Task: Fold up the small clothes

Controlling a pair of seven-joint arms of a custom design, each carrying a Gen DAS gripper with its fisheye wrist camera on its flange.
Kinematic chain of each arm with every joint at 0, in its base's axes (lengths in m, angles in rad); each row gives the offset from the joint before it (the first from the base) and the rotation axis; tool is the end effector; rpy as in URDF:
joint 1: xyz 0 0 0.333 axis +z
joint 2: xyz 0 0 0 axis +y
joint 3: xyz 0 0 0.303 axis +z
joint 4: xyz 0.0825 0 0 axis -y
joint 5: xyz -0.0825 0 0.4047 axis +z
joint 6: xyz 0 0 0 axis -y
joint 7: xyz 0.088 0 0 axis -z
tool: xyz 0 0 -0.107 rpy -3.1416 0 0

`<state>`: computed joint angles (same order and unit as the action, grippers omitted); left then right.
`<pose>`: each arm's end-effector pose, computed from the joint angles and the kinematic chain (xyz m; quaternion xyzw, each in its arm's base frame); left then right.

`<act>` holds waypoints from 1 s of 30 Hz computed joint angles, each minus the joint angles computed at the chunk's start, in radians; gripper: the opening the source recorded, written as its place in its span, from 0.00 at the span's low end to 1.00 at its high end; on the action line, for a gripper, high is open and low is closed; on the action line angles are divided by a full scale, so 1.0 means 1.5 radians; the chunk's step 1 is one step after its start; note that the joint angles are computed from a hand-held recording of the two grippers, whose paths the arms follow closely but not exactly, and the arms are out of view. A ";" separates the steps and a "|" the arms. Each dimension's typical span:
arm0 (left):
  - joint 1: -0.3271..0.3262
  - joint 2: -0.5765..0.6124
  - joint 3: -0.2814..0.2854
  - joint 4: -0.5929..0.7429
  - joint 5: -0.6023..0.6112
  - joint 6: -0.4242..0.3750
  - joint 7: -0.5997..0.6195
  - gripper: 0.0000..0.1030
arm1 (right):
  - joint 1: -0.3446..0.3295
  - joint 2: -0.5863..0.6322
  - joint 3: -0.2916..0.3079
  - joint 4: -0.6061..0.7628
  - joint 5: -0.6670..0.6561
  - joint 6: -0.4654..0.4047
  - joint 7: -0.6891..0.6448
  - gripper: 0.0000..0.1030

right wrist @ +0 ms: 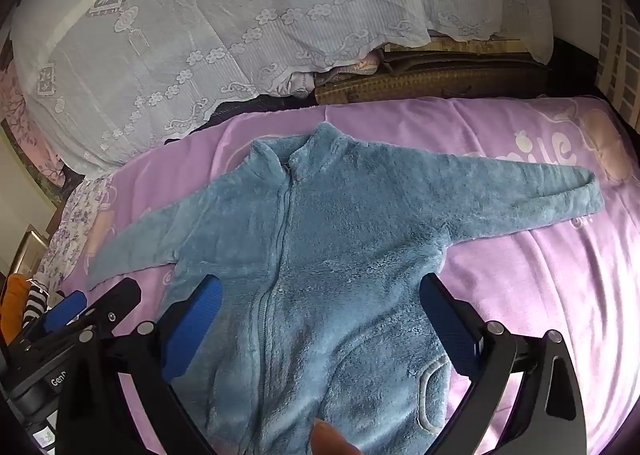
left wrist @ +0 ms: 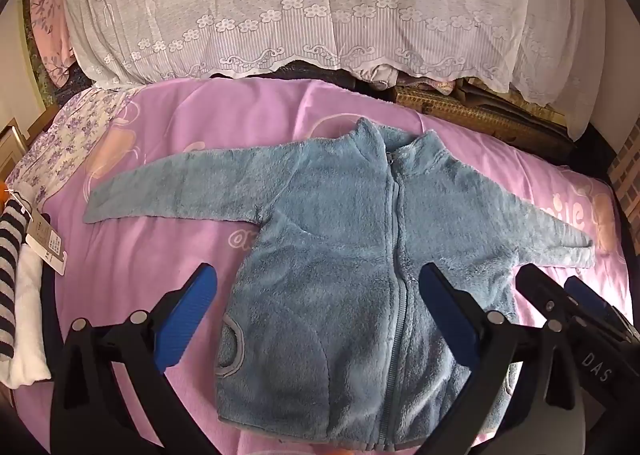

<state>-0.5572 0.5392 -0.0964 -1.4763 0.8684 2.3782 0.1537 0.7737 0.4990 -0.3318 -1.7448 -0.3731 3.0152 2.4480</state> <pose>0.6070 -0.4387 0.3866 -0.7368 0.5712 -0.2424 0.2685 0.6231 0.3606 0.3645 -0.6542 0.6411 -0.2015 0.3470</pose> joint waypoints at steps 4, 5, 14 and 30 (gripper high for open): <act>0.000 0.000 0.001 0.000 0.001 -0.001 0.000 0.96 | 0.000 -0.001 0.000 -0.001 0.002 0.000 0.000 0.97; 0.000 0.000 0.001 0.000 0.001 0.000 0.000 0.96 | 0.000 -0.001 0.000 -0.001 0.002 0.000 0.000 0.97; 0.000 0.000 0.000 -0.001 0.000 0.001 0.001 0.96 | 0.007 0.000 -0.008 -0.002 -0.001 0.004 0.002 0.97; -0.001 0.000 0.000 0.001 0.000 -0.003 0.002 0.96 | 0.013 -0.003 -0.015 -0.005 -0.005 0.005 0.004 0.97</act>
